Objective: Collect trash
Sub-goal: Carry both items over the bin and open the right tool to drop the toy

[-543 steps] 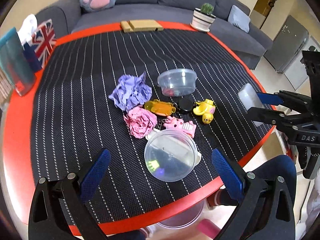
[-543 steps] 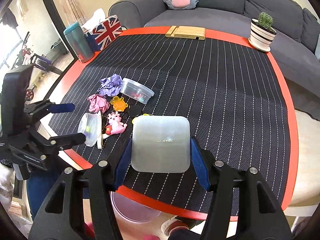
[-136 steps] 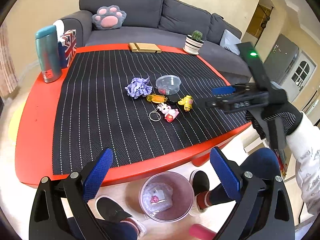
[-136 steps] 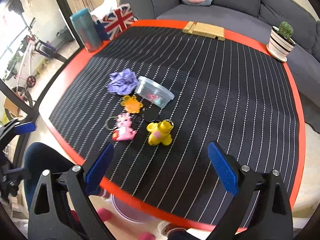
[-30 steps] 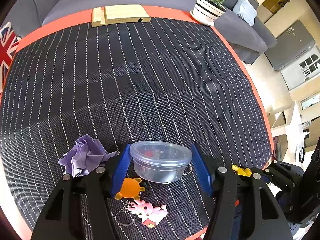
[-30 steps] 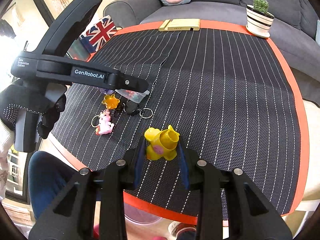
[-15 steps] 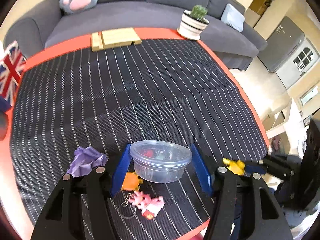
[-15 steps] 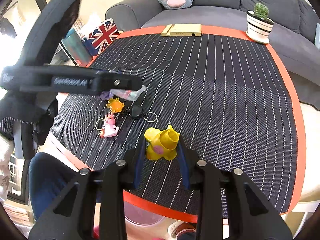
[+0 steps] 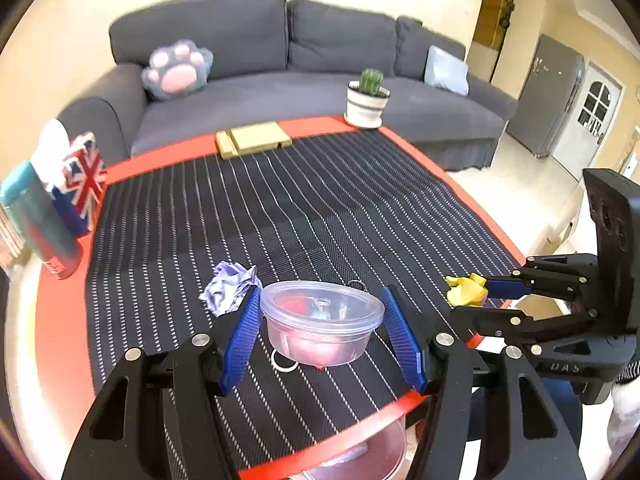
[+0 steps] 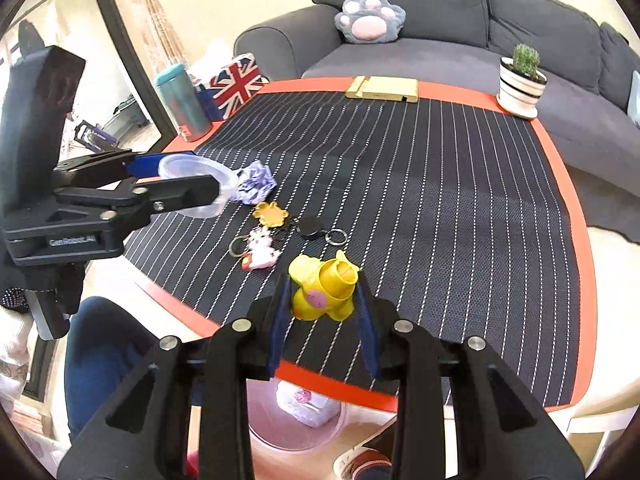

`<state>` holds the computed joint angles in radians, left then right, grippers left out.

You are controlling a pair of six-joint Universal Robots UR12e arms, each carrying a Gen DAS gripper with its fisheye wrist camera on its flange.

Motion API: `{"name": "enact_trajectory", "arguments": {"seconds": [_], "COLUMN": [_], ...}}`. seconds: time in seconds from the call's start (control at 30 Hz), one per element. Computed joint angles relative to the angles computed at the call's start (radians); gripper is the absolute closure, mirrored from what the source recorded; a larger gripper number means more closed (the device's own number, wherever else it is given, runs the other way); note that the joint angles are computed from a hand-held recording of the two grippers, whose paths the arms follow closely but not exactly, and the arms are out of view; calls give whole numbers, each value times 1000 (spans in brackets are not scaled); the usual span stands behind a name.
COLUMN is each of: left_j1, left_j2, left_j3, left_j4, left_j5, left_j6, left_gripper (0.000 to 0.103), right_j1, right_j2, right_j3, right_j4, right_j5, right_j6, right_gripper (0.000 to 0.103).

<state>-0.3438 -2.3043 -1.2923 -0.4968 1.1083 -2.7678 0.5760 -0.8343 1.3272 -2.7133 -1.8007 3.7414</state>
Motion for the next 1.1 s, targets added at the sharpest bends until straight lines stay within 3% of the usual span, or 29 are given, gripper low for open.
{"name": "enact_trajectory", "arguments": {"seconds": [0.2,0.43,1.1], "left_j1": [17,30,68], "left_j2": [48,96,164], "left_j3": [-106,-204,-351], "left_j4": [118,189,160], "left_j5": [-21,-34,-80], "left_j6": [-18,-15,-1], "left_gripper": [43,43,43], "right_j1": [30,58,91], "right_j2": [-10,-25,-8], "right_j3": [9,29,41], "right_j4": [-25,-55,-16], "right_j5": [-24,-29,63], "right_j6": [-23,-32,-20], "right_gripper": [72,72,72]}}
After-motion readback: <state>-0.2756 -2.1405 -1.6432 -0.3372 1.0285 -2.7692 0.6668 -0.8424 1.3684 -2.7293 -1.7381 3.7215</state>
